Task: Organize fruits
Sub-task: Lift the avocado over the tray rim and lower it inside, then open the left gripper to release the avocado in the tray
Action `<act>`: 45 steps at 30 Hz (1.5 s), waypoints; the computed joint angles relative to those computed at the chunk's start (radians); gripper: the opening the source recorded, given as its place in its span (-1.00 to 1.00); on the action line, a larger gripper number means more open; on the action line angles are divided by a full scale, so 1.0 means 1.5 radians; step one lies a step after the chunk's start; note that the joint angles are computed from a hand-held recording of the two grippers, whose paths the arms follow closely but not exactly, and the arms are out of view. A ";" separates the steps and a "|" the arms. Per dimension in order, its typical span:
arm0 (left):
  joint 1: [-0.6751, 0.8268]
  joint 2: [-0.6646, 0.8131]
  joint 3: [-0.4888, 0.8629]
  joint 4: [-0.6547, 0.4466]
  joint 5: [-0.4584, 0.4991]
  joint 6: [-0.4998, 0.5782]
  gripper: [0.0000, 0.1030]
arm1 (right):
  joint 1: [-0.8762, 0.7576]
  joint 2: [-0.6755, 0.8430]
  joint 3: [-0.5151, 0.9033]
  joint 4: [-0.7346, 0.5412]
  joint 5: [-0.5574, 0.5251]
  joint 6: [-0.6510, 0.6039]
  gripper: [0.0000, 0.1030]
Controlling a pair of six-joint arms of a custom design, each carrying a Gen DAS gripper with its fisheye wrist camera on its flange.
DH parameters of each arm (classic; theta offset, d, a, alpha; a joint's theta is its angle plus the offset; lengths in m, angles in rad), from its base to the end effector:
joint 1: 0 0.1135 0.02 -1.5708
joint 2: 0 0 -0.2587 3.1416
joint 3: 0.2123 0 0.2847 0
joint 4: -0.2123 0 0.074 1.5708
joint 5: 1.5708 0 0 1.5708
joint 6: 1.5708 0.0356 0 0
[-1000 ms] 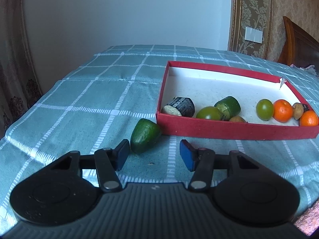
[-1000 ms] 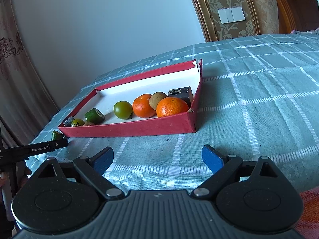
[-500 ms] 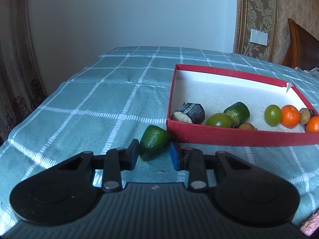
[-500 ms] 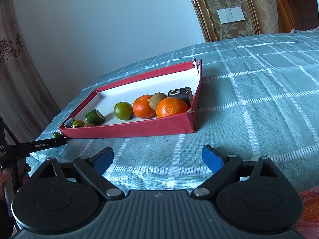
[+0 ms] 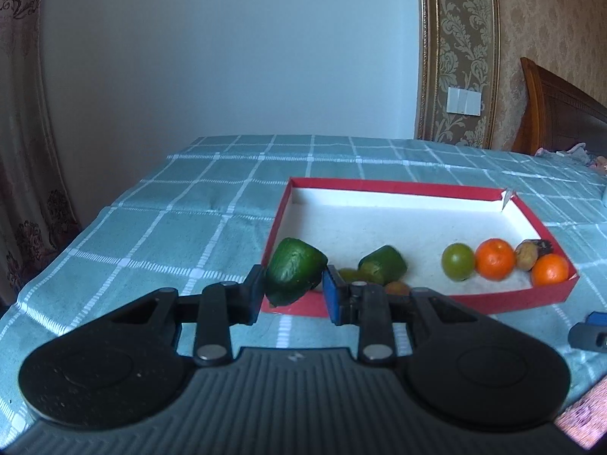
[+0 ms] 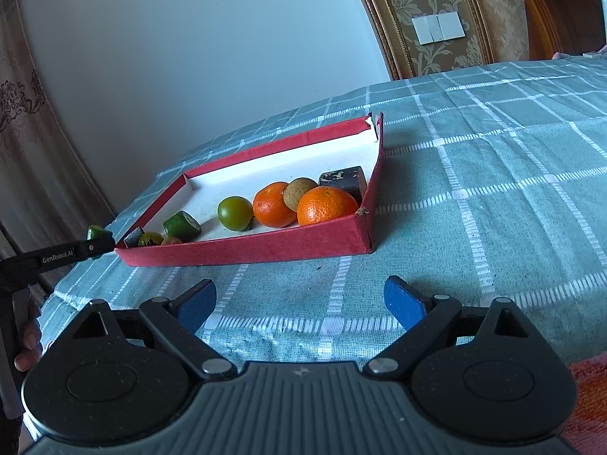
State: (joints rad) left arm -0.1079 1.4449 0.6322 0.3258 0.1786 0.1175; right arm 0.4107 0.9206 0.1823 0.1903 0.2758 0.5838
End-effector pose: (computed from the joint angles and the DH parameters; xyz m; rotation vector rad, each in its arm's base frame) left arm 0.3163 -0.0406 0.1583 0.3405 2.0255 -0.1777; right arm 0.1891 0.0718 0.1201 0.3452 2.0823 0.3067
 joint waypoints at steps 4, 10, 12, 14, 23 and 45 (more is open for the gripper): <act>-0.046 0.021 0.025 0.003 -0.033 -0.003 -0.43 | -0.006 -0.005 -0.005 0.004 -0.007 0.001 0.86; -0.090 0.085 0.083 -0.006 -0.086 -0.033 -0.43 | -0.012 -0.013 -0.013 0.013 -0.017 0.006 0.86; -0.100 0.111 0.107 -0.012 -0.102 -0.043 -0.43 | -0.012 -0.017 -0.015 0.013 -0.017 0.007 0.86; -0.108 0.129 0.126 -0.018 -0.118 -0.051 -0.43 | -0.012 -0.018 -0.016 0.014 -0.019 0.008 0.86; -0.117 0.186 0.174 -0.030 -0.149 -0.069 -0.43 | -0.017 -0.017 -0.020 0.024 -0.025 0.011 0.86; -0.163 -0.059 -0.057 0.037 -0.178 -0.050 0.99 | -0.010 -0.008 -0.007 0.008 -0.014 0.003 0.87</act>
